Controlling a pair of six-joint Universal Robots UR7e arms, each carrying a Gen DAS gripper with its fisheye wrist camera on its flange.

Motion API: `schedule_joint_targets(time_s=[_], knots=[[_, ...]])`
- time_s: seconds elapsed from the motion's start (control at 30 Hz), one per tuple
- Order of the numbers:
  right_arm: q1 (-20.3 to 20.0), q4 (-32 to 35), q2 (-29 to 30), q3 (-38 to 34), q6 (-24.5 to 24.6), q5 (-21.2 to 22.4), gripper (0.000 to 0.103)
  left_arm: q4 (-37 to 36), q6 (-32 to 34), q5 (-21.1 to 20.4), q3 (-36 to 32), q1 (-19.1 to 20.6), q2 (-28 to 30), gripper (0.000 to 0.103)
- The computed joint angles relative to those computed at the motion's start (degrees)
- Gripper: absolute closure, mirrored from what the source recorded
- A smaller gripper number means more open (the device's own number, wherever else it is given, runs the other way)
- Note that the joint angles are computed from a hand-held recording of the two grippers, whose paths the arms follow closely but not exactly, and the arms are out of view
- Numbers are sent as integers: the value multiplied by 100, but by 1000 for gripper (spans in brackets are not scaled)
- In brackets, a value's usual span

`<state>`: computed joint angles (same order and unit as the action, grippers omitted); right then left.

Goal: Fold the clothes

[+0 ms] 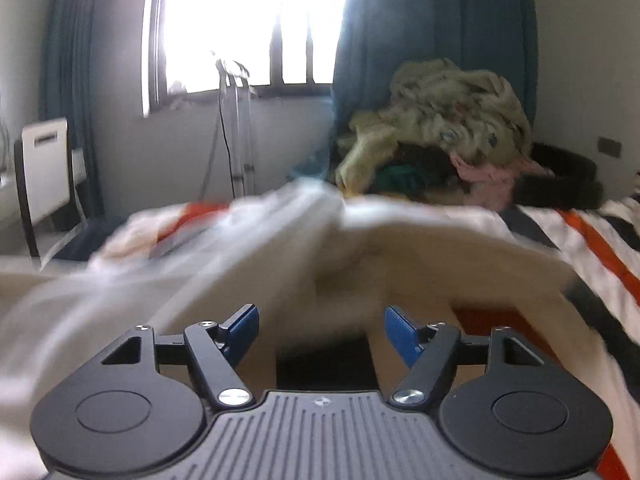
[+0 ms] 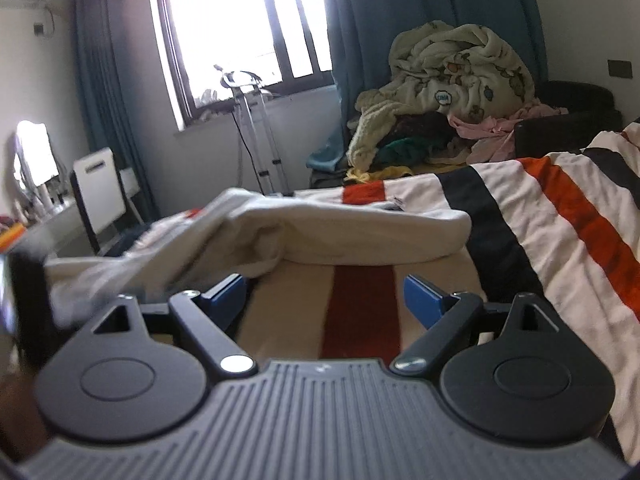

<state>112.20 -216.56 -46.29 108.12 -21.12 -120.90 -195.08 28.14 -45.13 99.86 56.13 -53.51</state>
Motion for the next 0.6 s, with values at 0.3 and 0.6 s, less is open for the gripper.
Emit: schedule_joint_targets(time_s=[0.3,0.6], knots=[[-534,330,732,-940,75,137,15,1602,626,-210,-3898,585,2056,29],[-738,248,1018,-1286,287,57,15,2619,644,-308,-4197,570,2006,93]])
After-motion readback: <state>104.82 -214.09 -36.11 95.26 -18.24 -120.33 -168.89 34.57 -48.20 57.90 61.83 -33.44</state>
